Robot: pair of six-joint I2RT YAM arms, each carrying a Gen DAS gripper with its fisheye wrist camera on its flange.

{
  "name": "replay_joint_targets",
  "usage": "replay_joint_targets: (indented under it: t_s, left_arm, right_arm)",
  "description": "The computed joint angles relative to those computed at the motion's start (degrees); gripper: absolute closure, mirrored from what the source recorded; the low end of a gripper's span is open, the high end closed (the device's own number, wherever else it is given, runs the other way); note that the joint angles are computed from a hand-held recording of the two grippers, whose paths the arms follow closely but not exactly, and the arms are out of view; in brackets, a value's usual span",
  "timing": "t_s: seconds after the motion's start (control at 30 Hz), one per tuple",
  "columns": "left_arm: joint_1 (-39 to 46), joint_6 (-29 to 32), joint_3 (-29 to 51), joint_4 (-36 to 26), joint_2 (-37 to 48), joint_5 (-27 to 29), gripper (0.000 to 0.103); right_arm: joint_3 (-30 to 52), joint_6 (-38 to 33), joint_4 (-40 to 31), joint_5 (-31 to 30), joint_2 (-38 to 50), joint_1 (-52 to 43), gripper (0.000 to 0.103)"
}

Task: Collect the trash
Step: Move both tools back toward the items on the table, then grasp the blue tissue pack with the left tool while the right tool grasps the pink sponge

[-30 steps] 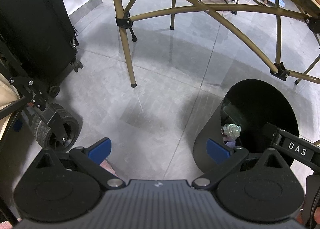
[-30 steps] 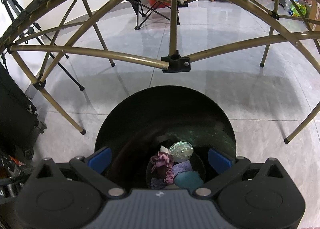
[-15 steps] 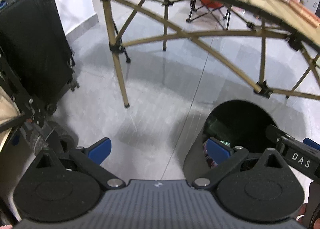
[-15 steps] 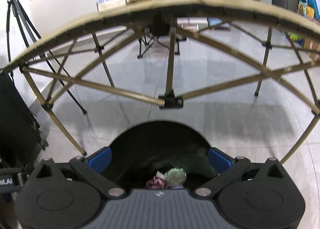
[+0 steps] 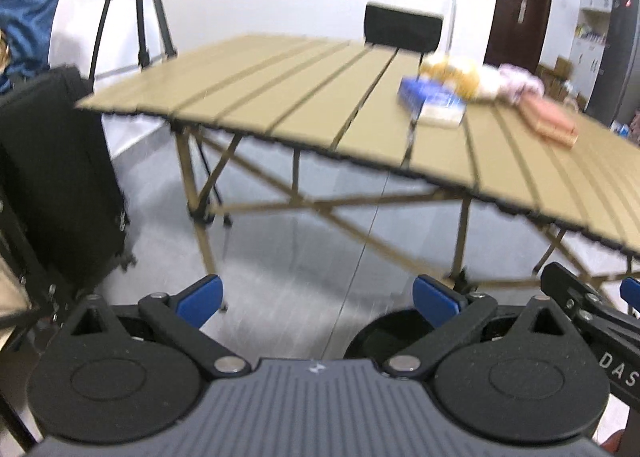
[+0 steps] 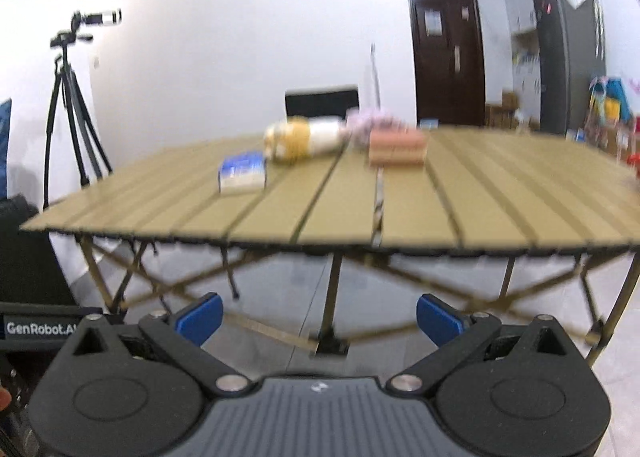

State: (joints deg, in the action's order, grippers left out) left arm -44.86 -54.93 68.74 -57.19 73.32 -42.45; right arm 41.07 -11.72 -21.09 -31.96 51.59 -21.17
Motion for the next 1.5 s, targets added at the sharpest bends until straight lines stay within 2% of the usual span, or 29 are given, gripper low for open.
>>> replay_joint_targets:
  t_s: [0.23, 0.3, 0.5, 0.67, 0.97, 1.23, 1.37, 1.5]
  left_arm:
    - [1.39, 6.39, 6.48, 4.14, 4.50, -2.54, 0.000]
    - [2.56, 8.61, 8.64, 5.86, 6.12, -3.27, 0.000]
    - [6.59, 13.26, 14.96, 10.02, 11.30, -1.98, 0.000]
    - [9.53, 16.05, 20.57, 12.33, 16.72, -0.02, 0.000]
    - [13.07, 20.62, 30.21, 16.17, 27.76, 4.33, 0.000]
    - [14.90, 20.88, 38.79, 15.86, 36.55, 6.28, 0.000]
    - [15.86, 18.50, 45.52, 10.38, 41.79, 6.19, 0.000]
    - [16.42, 17.11, 48.70, 8.41, 44.69, 7.00, 0.003]
  right_arm:
    - [4.04, 4.14, 6.14, -7.51, 3.61, -6.11, 0.000]
    - [5.76, 5.57, 8.65, -8.03, 5.85, -6.69, 0.000]
    - [11.37, 7.47, 13.27, -7.02, 13.56, -6.47, 0.000]
    - [15.33, 8.76, 15.66, -3.81, 19.50, -4.70, 0.000]
    - [19.06, 6.67, 18.75, 1.58, 26.97, -1.66, 0.000]
    - [22.40, 5.69, 19.68, 3.30, 31.52, 0.08, 0.000]
    - [24.29, 5.97, 20.06, 4.21, 33.43, 0.92, 0.000]
    - [25.97, 5.87, 19.55, 4.98, 35.09, 1.29, 0.000]
